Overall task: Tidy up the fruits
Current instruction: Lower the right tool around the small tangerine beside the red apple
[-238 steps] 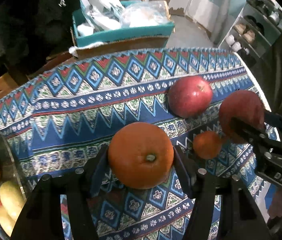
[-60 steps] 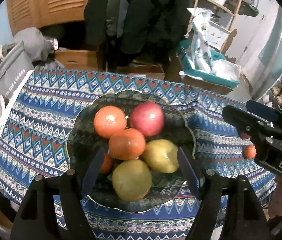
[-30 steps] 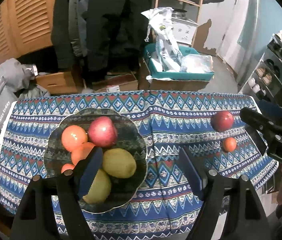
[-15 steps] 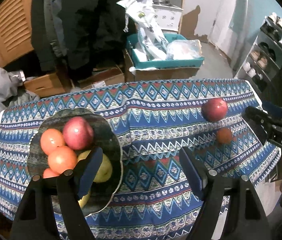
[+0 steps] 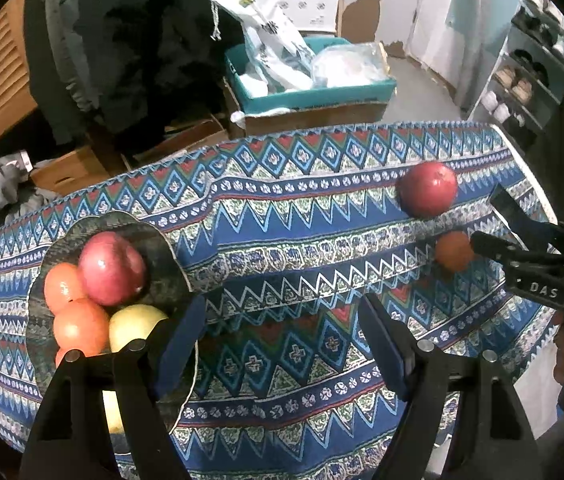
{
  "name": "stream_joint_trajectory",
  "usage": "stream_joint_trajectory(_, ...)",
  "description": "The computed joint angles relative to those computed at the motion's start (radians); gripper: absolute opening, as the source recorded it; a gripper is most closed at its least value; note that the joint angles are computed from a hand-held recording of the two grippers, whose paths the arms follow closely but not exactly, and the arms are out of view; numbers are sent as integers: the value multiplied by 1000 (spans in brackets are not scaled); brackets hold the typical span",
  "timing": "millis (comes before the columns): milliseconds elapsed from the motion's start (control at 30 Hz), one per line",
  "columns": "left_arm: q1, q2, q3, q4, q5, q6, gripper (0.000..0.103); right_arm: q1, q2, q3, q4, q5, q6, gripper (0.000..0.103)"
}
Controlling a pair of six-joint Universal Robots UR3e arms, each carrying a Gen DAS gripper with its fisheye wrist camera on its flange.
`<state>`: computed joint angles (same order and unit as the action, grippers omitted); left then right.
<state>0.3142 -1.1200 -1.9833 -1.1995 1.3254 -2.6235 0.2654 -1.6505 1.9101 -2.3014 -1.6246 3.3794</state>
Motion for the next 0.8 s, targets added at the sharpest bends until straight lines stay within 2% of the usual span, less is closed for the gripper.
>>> stream_joint_trajectory(467, -71, -96, -71, 135, 45, -51, 80, 13, 156, 30, -98, 8, -16, 78)
stream_joint_trajectory(600, -85, -119, -74, 152, 53, -65, 80, 11, 176, 30, -104, 15, -26, 66)
stream_joint_trajectory(733, -95, -135, -65, 151, 49, -77, 80, 8, 192, 36, -128, 25, -26, 47)
stream_joint_trajectory(800, -101, -143, -58, 148, 43, -86, 80, 4, 190, 45, -139, 30, -34, 46)
